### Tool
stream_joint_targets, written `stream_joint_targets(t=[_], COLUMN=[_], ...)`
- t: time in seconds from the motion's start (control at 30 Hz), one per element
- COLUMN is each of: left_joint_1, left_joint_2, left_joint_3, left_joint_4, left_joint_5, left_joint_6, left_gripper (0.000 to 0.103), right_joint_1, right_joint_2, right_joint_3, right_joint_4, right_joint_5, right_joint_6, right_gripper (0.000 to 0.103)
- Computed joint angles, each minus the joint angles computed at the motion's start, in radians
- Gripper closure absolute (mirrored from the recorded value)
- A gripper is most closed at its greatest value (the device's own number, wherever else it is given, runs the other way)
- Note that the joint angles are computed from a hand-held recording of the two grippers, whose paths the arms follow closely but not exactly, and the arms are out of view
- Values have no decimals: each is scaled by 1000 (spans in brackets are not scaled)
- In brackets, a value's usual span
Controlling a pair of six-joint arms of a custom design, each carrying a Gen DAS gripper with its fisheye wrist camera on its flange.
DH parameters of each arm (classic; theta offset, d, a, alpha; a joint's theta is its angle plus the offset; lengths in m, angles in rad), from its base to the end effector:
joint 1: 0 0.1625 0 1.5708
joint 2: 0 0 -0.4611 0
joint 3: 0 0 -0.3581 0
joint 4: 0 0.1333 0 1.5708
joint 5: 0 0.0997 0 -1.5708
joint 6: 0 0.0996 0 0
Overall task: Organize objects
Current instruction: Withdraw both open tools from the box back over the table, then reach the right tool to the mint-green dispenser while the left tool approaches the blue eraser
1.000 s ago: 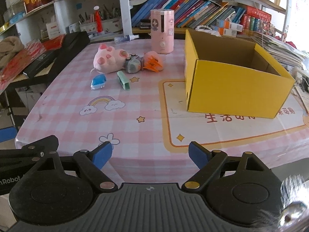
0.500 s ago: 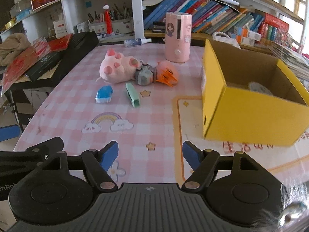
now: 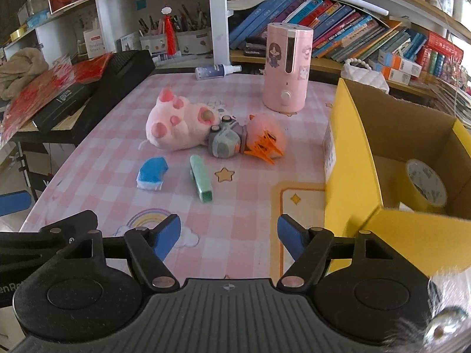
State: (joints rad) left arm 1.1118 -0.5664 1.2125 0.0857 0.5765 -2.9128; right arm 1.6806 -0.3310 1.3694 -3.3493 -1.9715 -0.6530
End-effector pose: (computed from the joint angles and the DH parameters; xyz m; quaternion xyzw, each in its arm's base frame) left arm -0.0931 -0.6777 0.0839 0.0878 0.8212 -0.4057 0.3916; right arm 0.1764 -0.7384 0.0033 0.2733 -0.8748 0.2917 0.2738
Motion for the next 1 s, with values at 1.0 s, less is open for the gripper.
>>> stream_joint_targets(t=[1.0], left_joint_1=[38], left_joint_2=[121], left_joint_3=[-269], left_joint_4=[142], left_joint_5=[12], left_joint_6=[12], left_gripper=[10], right_joint_1=[-16], right_joint_2=[88], right_joint_3=[-267], right_joint_4=[212], right_joint_5=[1], right_joint_6=[0], right_gripper=[31])
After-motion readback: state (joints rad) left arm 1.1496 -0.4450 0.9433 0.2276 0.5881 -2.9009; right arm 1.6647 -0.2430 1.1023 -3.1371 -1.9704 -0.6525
